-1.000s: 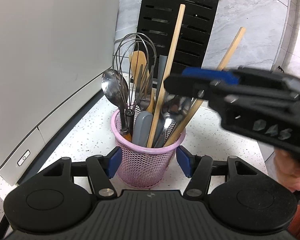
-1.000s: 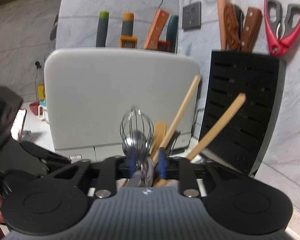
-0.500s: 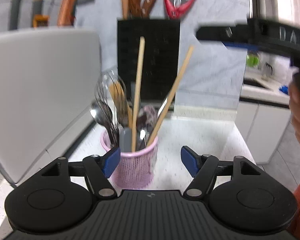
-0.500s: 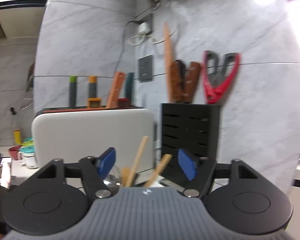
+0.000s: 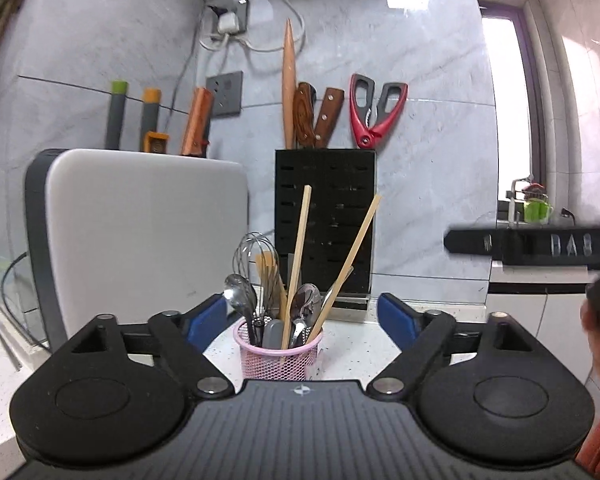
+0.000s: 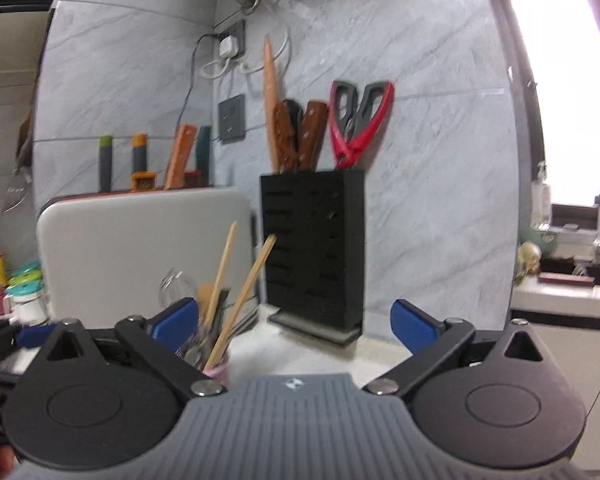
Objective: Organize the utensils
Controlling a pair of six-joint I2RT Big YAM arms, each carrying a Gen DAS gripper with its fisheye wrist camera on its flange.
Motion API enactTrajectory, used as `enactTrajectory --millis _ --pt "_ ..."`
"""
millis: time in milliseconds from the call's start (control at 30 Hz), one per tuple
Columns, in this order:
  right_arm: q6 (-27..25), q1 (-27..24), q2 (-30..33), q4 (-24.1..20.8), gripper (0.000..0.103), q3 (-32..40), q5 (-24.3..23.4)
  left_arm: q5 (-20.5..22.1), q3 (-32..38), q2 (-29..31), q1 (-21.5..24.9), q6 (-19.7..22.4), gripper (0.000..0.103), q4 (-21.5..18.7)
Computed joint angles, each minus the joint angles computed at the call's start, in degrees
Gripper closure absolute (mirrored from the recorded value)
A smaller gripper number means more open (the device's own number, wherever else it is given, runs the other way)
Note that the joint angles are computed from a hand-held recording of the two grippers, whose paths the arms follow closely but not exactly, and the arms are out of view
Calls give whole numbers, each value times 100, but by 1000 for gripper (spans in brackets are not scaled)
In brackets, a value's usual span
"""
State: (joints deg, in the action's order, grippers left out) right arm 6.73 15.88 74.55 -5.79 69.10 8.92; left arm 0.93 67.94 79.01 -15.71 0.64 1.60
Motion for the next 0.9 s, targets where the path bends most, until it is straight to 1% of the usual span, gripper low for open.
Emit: enactTrajectory --millis 33,100,167,233,300,333,400,500,633,700,800,900 --pt "25 3 -35 -76 3 -52 -39 -97 -54 -53 -32 6 0 -1" --pt "127 27 -118 -215 3 -177 -42 -333 -212 -151 -98 -22 0 141" --pt "237 49 -196 -325 3 -299 -71 -545 -374 -244 -155 -153 0 226" --pt "322 107 -255 -435 3 -414 68 -607 -403 -266 -184 -273 0 25" --pt "338 171 -262 -564 3 -474 269 -668 -349 -229 -214 -331 0 -303" --pt "356 206 -251 -668 3 -479 403 -723 -312 -198 -233 -316 0 -456" --pt "448 221 -215 -862 3 -463 518 -877 -170 -107 -270 -189 0 -772" --pt "662 133 -161 -1175 3 -366 281 -1143 22 24 -306 -181 0 -1162" --pt "789 90 -58 -1545 3 -246 355 -1017 214 138 -232 -444 0 -1638" --pt "864 55 -27 -1673 3 -212 313 -1001 288 181 -218 -523 0 -1801" --pt "952 6 -40 -1686 3 -230 172 -1025 321 206 -240 -507 0 -1874" --pt "962 15 -26 -1710 3 -220 189 -1056 335 225 -262 -484 0 -1920"
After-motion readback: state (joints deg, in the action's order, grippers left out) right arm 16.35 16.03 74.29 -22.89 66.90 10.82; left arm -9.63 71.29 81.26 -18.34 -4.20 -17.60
